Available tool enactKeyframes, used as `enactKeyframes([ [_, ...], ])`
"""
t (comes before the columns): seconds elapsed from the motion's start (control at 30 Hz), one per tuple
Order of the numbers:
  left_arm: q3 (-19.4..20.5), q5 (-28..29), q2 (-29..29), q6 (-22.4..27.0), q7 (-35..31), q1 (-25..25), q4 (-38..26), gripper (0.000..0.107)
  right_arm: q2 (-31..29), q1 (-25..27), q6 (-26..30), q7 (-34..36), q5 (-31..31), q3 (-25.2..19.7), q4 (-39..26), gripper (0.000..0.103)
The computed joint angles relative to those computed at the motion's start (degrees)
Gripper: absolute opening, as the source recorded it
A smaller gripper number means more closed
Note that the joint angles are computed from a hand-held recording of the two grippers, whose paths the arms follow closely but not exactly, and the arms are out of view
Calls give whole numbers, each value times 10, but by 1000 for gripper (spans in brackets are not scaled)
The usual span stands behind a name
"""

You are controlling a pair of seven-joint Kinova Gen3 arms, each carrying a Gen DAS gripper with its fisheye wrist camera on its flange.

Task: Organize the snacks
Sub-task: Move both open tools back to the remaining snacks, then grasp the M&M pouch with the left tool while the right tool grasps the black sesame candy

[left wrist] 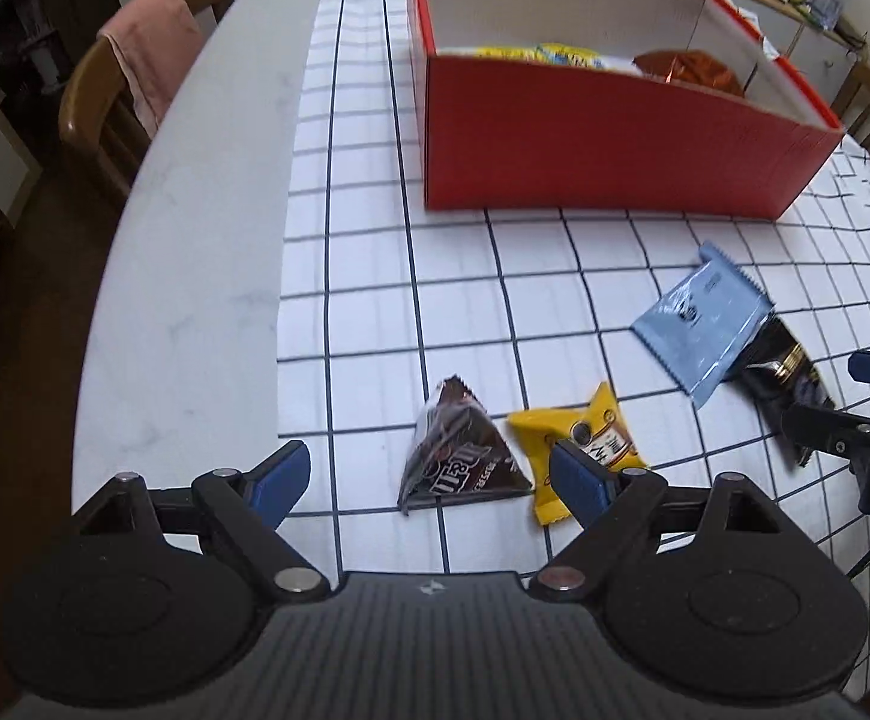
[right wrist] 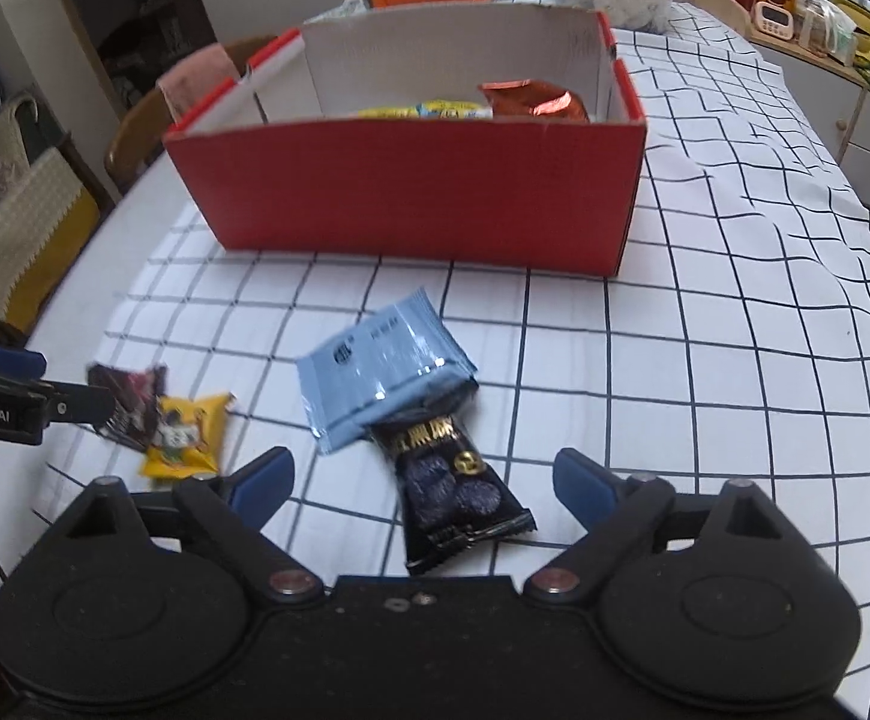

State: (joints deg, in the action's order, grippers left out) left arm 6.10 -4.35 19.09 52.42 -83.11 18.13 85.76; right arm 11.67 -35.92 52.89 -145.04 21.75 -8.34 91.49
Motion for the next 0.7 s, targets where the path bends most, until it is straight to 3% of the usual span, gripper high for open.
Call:
enactKeyframes([
  [0.33,-4,6,25,10,16,-1,-7,87,17,5,-11,36,-17,2,7,79],
  [0.7,-5,9,42,20,22,-1,-24,82,29,-3,-12,41,-9,10,6,59],
])
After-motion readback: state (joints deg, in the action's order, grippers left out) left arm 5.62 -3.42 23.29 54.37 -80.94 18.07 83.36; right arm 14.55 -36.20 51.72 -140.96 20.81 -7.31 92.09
